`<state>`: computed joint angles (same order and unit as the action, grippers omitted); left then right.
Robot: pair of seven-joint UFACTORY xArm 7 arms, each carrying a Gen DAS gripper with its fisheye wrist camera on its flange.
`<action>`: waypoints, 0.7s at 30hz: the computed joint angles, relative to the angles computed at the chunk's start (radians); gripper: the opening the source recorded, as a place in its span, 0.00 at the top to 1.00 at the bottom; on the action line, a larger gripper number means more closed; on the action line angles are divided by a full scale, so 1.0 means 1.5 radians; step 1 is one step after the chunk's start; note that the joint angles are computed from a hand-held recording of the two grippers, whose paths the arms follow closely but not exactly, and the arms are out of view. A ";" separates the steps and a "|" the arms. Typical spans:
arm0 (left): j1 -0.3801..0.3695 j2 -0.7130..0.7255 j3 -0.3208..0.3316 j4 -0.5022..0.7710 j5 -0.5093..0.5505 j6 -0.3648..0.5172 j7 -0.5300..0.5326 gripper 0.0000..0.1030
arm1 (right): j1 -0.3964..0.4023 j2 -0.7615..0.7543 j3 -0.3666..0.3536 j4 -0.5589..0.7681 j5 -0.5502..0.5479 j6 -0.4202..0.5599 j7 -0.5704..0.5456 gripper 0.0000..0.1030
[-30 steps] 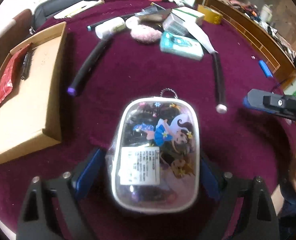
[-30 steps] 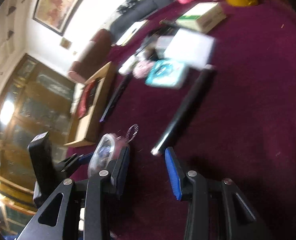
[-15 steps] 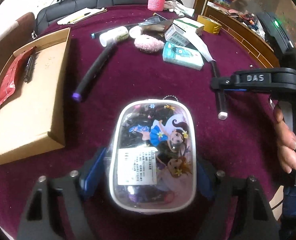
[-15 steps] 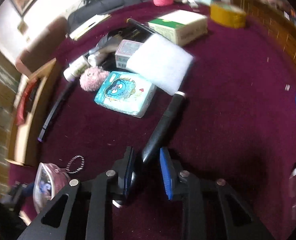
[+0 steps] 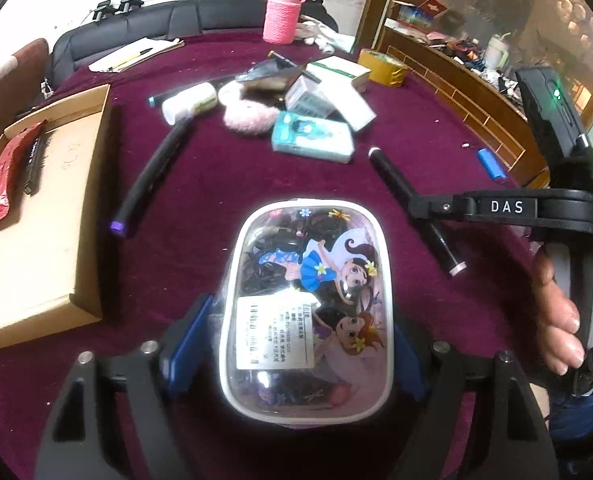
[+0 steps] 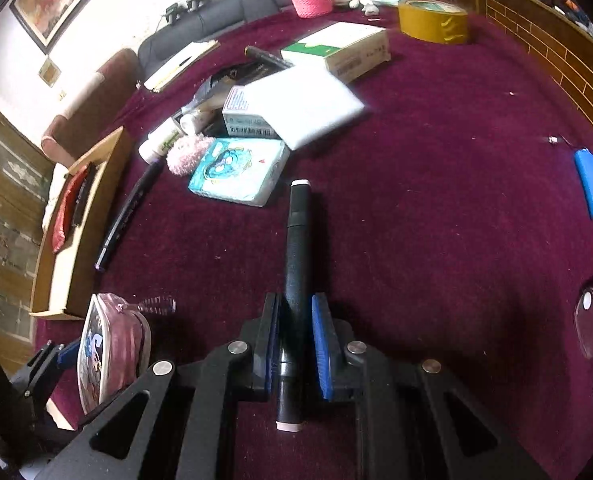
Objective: Organize objects
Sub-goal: 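Grasp another black marker with the right gripper, then carry the pouch and marker into the cardboard box and release both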
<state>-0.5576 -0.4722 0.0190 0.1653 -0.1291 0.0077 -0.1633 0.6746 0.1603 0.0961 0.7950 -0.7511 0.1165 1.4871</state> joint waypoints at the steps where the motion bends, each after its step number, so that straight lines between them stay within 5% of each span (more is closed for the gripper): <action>1: -0.007 -0.006 0.008 -0.002 -0.002 0.000 0.002 0.23 | 0.003 -0.005 -0.005 -0.005 -0.009 -0.008 0.012 0.84; 12: -0.033 -0.086 0.066 -0.023 -0.025 0.020 0.038 0.23 | 0.027 -0.027 -0.049 -0.005 -0.171 -0.076 0.176 0.83; 21: -0.053 -0.122 0.107 -0.038 -0.056 0.026 0.076 0.23 | 0.001 -0.028 -0.011 -0.005 -0.110 -0.091 0.119 0.83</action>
<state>-0.6365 -0.6555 0.1793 0.1088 -0.2130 0.0473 -0.0499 0.6767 0.1177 0.0790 0.7869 -0.9165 -0.0194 1.6653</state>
